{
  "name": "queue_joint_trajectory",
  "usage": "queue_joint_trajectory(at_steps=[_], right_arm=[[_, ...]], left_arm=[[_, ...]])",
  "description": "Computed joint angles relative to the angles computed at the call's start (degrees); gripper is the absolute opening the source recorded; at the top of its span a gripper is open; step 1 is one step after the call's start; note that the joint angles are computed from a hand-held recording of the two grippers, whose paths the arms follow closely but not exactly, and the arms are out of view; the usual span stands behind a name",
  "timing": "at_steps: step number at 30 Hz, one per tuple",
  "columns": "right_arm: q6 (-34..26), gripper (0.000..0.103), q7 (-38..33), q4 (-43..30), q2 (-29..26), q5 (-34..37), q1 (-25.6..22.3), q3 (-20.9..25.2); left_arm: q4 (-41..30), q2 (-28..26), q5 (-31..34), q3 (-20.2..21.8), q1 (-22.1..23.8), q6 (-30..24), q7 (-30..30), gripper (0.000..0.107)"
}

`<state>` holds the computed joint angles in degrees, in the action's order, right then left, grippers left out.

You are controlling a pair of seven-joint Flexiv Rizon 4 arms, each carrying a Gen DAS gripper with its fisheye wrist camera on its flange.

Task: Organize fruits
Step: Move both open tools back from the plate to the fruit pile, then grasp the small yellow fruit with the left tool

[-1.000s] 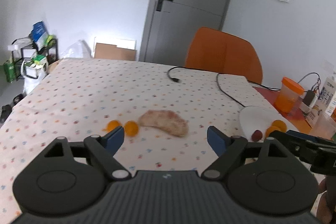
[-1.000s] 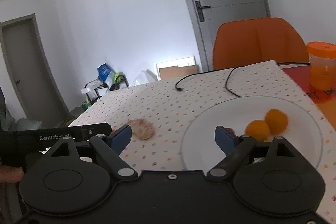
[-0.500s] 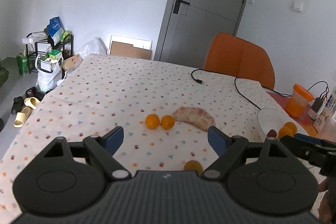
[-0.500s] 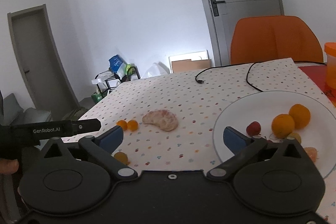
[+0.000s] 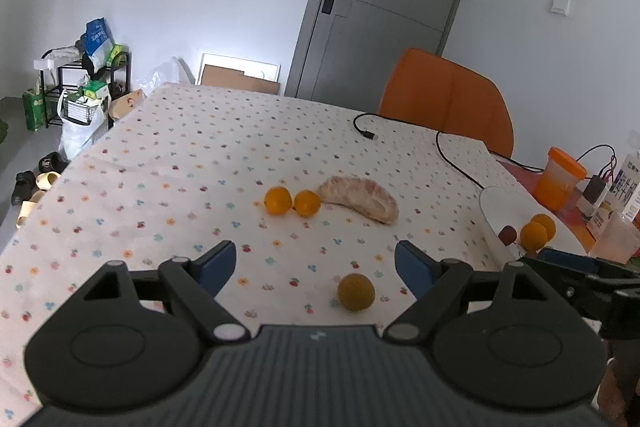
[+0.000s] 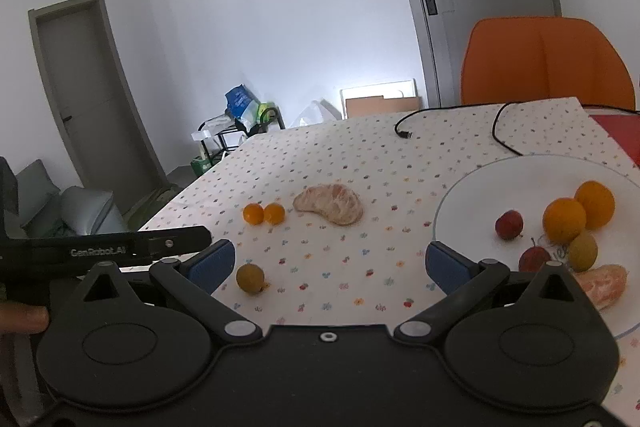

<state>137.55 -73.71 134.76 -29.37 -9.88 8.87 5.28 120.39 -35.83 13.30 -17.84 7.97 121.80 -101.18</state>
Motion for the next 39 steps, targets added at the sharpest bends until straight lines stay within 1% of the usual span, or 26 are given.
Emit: queue_joint_trajectory(at_steps=[3, 12, 17, 21, 23, 24, 25, 26, 27, 29, 30, 31, 32, 33, 35, 38, 39], right_arm=[[0.15, 0.103, 0.02, 0.23, -0.05, -0.9, -0.58, 0.1], [-0.92, 0.103, -0.1, -0.05, -0.03, 0.52, -0.06, -0.32], [-1.7, 0.103, -1.0, -0.52, -0.19, 1.25, 0.77, -0.67], [-2.18, 0.102, -1.61, -1.47, -0.75, 1.73, 1.14, -0.84], [-2.17, 0.101, -1.52, -1.85, -1.02, 1.54, 0.93, -0.67], [-2.12, 0.1, -1.53, -2.07, -1.2, 1.25, 0.78, -0.61], [-2.3, 0.099, -1.56, -2.31, -1.3, 1.01, 0.72, -0.62], [-2.59, 0.098, -1.53, -2.58, -1.4, 0.7, 0.63, -0.6], [-2.82, 0.098, -1.47, -2.88, -1.56, 0.4, 0.53, -0.55], [-3.39, 0.097, -1.25, -3.55, -1.89, -0.06, 0.45, -0.47], [-3.68, 0.097, -1.13, -3.96, -2.1, -0.33, 0.43, -0.42], [-3.86, 0.097, -1.01, -4.28, -2.3, -0.66, 0.36, -0.32], [-3.99, 0.097, -0.87, -4.57, -2.48, -1.11, 0.22, -0.18], [-4.12, 0.097, -0.77, -4.89, -2.69, -1.48, 0.2, -0.06], [-4.37, 0.096, -0.5, -5.53, -3.06, -2.63, -0.04, 0.27], [-5.01, 0.094, -0.43, -6.41, -3.43, -3.87, 0.07, 0.43], [-5.29, 0.092, -0.21, -6.76, -3.57, -4.64, -0.23, 0.62]], left_arm=[[-0.75, -0.9, 0.24, -0.62, 0.01, -0.55, 0.13, 0.083], [-2.28, -3.32, 0.1, -1.4, -0.73, -1.08, 1.4, 0.08], [-2.96, -4.45, 0.22, -2.33, -0.18, -1.52, 1.75, 0.075], [-3.81, -5.56, 0.1, -2.86, 0.02, -2.22, 2.27, 0.074], [-4.19, -6.1, 0.13, -3.16, 0.24, -2.35, 2.6, 0.065], [-4.33, -6.22, -0.32, -2.37, -0.53, -1.73, 2.96, 0.063], [-4.51, -6.33, -0.7, -1.95, -0.93, -1.62, 3.16, 0.058], [-4.58, -6.4, -0.99, -1.71, -1.15, -1.43, 3.25, 0.05], [-4.73, -6.76, -0.13, -2.7, -0.12, -1.41, 3.2, 0.046], [-5.03, -7.99, 3.59, -7.95, 4.94, -3.14, 2.6, 0.026], [-5.79, -8.02, 6.4, -8.51, 5.89, -4.27, 0.53, 0.023], [-5.44, -7.33, 5.47, -7.94, 5.25, -4.42, 1.4, 0.023], [-4.66, -6.33, 2.16, -5.99, 3.01, -3.64, 4.01, 0.023], [-4.41, -6.1, 1.03, -5.09, 2.12, -2.81, 5.02, 0.023], [-4.34, -6.25, 2.2, -6.55, 4.1, -3.27, 3.86, 0.023], [-3.8, -5.75, 1.48, -5.74, 4.32, -2.34, 3.44, 0.023], [-3.66, -5.65, 1.49, -5.72, 4.68, -2.06, 3.15, 0.023]])
